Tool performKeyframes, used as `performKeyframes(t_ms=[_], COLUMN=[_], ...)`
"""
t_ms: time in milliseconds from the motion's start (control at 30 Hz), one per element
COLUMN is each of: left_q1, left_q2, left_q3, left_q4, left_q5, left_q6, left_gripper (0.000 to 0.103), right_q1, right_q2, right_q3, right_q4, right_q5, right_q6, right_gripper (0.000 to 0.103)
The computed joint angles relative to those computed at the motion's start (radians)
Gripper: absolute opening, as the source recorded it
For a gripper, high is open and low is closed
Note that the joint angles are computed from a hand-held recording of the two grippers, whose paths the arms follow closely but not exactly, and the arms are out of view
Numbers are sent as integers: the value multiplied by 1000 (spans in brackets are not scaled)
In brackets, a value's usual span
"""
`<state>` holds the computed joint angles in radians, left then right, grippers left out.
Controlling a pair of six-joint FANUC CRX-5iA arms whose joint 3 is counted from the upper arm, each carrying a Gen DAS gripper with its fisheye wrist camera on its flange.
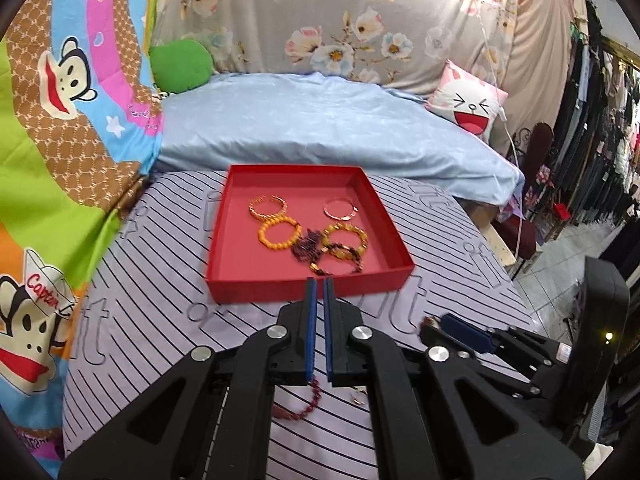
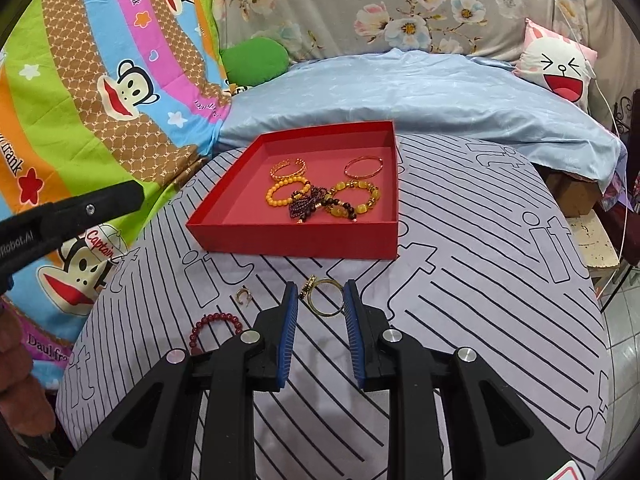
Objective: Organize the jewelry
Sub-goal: 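Lift the red bracelet with left tool while right tool grasps the gold stone ring, then carry the red bracelet into the tray with left tool while right tool places the ring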
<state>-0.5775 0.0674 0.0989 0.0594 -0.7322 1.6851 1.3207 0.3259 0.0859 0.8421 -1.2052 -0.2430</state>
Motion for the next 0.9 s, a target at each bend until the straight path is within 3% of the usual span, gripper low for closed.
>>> performKeyframes(t_ms=[100, 167, 233, 400, 467, 600, 633, 733, 900], left_q1=[21, 17, 3, -6, 3, -6, -8, -17, -6], left_q2=[2, 13, 18, 75, 91, 94, 95, 102, 85], left_q3=[-20, -20, -42, -49, -60, -70, -70, -57, -71], left_q4=[30, -12, -77, -134, -117, -137, -139, -155, -98], left_q5=[-17, -48, -49, -109, -124, -126, -125, -133, -113], left_q6=[-13, 39, 107, 156, 146, 154, 153, 153, 113], left_gripper=[7, 51, 58, 56, 44, 37, 33, 7, 7], right_q1=[3, 4, 7, 14, 15, 16, 16, 14, 15], right_q2=[-3, -3, -3, 10, 15, 26, 28, 33, 37], right_q3=[-8, -13, -17, -8, 0, 16, 17, 26, 37], right_q4=[-2, -9, -17, -40, -44, -50, -50, -53, -51], right_q5=[3, 11, 18, 28, 28, 25, 26, 26, 22], right_q6=[-8, -15, -19, -11, -4, 7, 7, 13, 26], right_gripper=[22, 22, 22, 22, 22, 22, 22, 22, 22])
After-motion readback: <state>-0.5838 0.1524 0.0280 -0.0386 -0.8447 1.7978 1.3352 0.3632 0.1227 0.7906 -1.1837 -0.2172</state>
